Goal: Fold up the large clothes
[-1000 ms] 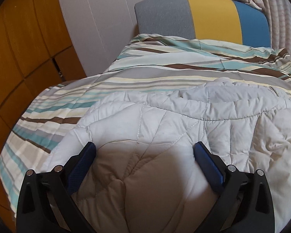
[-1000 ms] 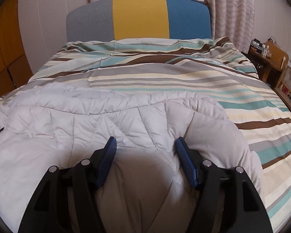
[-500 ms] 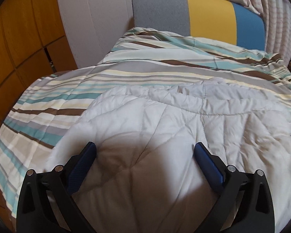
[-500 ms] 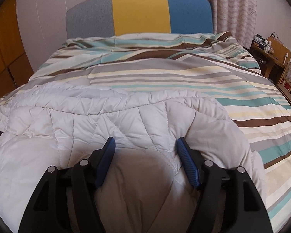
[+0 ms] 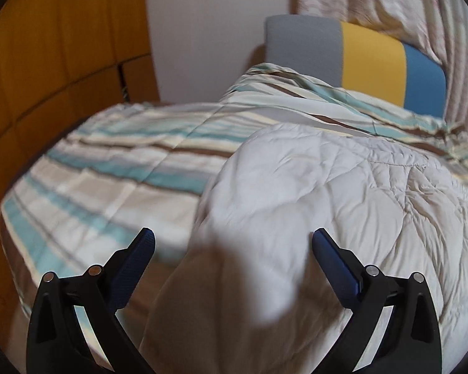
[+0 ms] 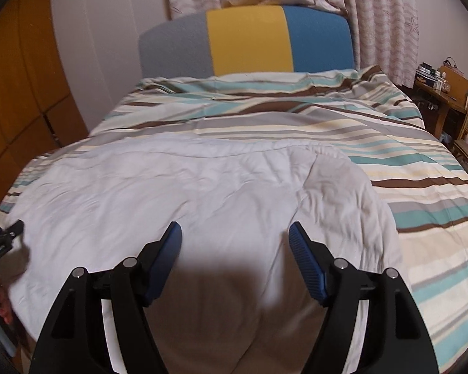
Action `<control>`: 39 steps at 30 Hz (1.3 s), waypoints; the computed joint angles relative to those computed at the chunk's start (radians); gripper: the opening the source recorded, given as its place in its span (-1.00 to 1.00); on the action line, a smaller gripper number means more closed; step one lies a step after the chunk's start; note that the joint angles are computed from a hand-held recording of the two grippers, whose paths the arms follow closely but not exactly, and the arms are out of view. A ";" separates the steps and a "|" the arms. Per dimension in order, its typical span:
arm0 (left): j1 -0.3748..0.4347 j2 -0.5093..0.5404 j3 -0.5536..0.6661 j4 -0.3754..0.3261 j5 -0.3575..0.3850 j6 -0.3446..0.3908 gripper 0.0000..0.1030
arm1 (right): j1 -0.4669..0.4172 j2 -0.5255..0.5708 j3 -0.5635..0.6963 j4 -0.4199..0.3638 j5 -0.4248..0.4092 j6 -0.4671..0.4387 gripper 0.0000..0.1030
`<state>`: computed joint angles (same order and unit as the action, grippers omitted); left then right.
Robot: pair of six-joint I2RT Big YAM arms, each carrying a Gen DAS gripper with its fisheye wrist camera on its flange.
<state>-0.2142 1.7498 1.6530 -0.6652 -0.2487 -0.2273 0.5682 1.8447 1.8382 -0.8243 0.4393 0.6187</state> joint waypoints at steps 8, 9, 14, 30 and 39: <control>0.020 -0.098 -0.165 0.046 0.080 -0.077 0.94 | 0.077 -0.036 -0.060 0.035 0.017 0.026 0.34; 0.021 -0.108 -0.180 0.051 0.097 -0.084 0.94 | 0.086 -0.038 -0.067 0.038 0.020 0.030 0.29; 0.015 -0.150 -0.244 0.071 0.171 -0.094 0.94 | 0.112 -0.056 -0.111 0.070 0.034 0.049 0.05; 0.062 -0.244 -0.408 0.207 0.400 -0.223 0.80 | 0.182 -0.040 -0.094 0.136 -0.019 -0.027 -0.69; 0.045 -0.211 -0.389 0.238 0.423 -0.262 0.78 | 0.162 0.099 0.040 0.011 -0.043 -0.054 -0.72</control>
